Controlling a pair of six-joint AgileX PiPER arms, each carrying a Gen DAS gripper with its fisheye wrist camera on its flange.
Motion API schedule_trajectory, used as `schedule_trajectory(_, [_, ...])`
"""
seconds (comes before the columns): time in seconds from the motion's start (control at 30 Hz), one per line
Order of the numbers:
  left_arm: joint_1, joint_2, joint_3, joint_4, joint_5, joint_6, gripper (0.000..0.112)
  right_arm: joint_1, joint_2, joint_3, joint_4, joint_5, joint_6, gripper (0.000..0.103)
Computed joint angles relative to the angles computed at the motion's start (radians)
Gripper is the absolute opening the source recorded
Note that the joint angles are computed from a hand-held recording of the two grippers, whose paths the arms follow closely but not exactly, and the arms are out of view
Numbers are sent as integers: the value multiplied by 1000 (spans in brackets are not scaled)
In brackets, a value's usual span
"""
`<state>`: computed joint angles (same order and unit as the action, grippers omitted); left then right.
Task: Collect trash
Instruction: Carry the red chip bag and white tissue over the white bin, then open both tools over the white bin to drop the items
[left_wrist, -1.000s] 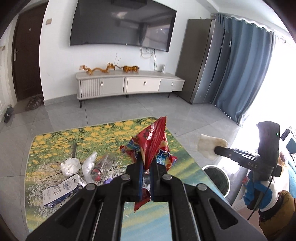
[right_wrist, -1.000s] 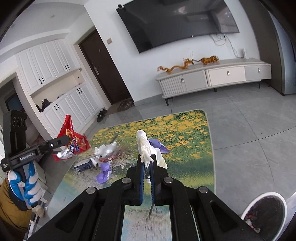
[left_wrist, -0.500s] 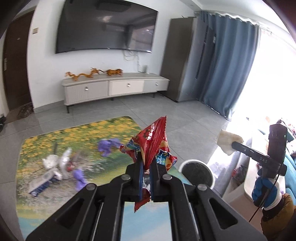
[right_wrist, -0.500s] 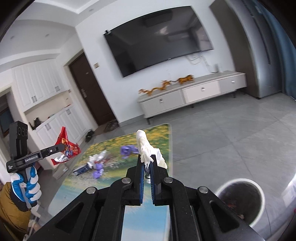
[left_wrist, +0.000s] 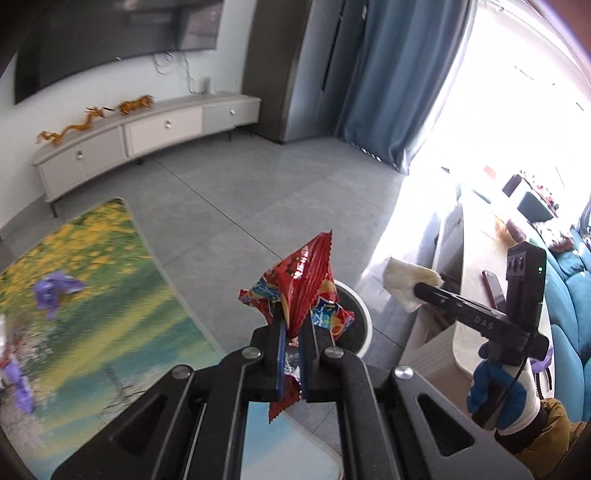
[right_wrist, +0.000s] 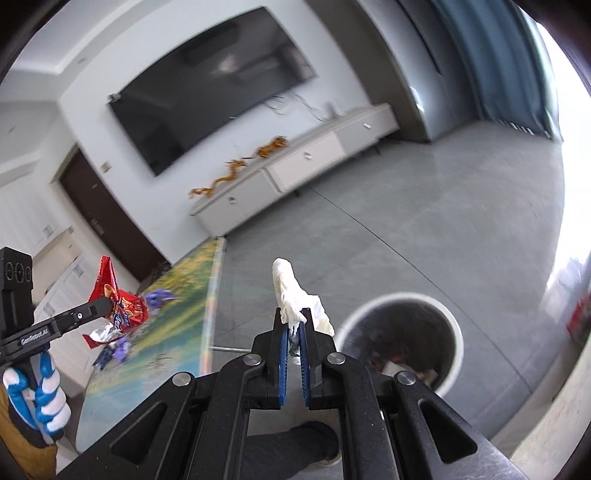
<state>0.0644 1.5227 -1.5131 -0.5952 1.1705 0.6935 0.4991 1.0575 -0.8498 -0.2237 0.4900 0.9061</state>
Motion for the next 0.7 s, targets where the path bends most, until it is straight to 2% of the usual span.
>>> schedule_trajectory(0.1, [-137, 68, -3, 73, -73, -76, 5, -114, 3, 72, 184, -51, -173, 6])
schedule_trajectory(0.2, [-207, 138, -14, 113, -115, -121, 5, -210, 58, 108, 372, -92, -367, 6])
schedule_trajectory(0.3, [-264, 230, -51, 148, -148, -178, 5, -273, 127, 117, 497, -119, -507, 7])
schedule_trajectory(0.43, [-301, 359, -142, 164, -142, -244, 5, -281, 197, 123, 511, -150, -520, 7])
schedule_trajectory(0.7, [-348, 484, -214, 172, -158, -314, 8, -322, 318, 129, 613, -205, -601, 9])
